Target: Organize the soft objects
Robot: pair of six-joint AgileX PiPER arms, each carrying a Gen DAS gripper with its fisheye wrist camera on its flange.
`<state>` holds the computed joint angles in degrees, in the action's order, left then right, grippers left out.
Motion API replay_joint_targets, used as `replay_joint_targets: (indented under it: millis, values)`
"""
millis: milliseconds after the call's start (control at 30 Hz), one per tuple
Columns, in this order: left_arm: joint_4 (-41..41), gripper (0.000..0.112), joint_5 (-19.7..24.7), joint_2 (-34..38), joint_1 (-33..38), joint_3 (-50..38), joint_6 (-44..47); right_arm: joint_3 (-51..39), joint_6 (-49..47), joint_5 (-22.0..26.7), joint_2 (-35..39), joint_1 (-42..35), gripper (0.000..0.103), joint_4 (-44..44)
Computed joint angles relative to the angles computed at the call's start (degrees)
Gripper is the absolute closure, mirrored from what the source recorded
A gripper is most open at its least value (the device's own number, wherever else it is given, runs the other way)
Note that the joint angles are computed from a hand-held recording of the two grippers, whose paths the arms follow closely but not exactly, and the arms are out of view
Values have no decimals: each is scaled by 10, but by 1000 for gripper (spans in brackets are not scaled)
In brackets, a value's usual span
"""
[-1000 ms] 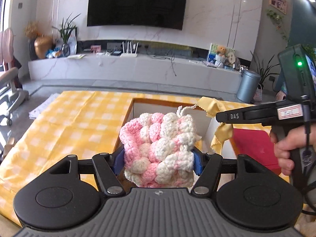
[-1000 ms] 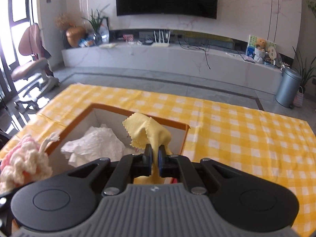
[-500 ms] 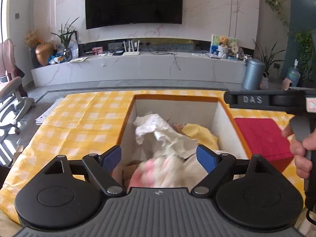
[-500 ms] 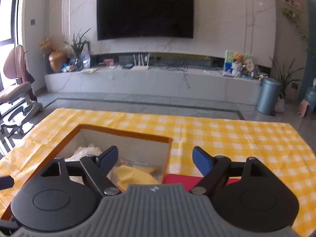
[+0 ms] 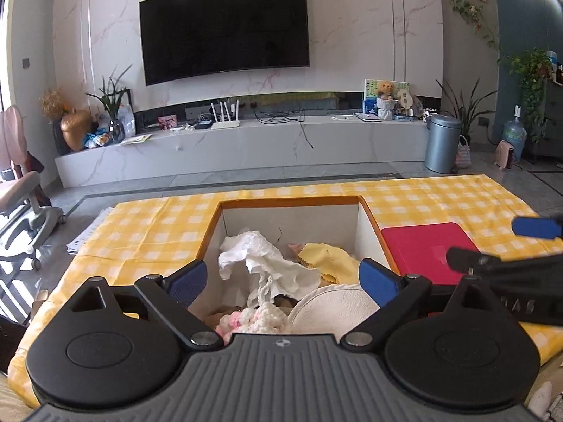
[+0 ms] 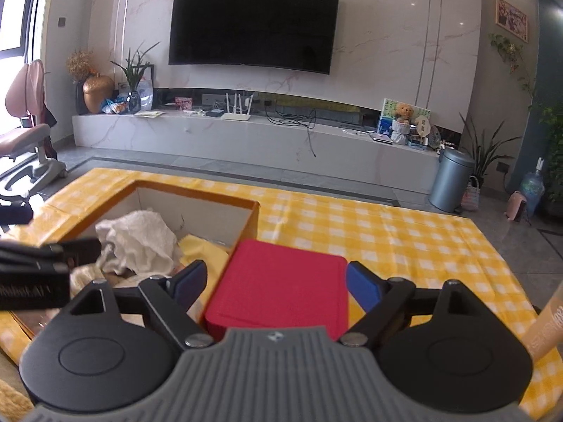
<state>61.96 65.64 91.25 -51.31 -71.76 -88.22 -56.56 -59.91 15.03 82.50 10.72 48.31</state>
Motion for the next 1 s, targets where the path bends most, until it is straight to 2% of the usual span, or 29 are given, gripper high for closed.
replay_joint_targets:
  millis: [100,233,300,433,533,1000]
  values:
    - [32,9,32,17,-22,-10,-44,18,-16,-6,-1,-12,18,27]
    - [41,9,-19,9,-26,3,-65,43,-20,-34,-6,-13,18,21]
    - [59,9,-28,12,-33,8,-79,48,-56,-21,-10,-21,18,57]
    - [61,9,-27,33,-40,-6,-71,57,-129,-7,-19,-32,18,135]
    - [59,9,-4,50,-48,-22,-78,65,-158,-9,-25,-30,18,167]
    - [54,9,-13,50,-52,-20,-89,63,-160,4,-24,-36,18,184]
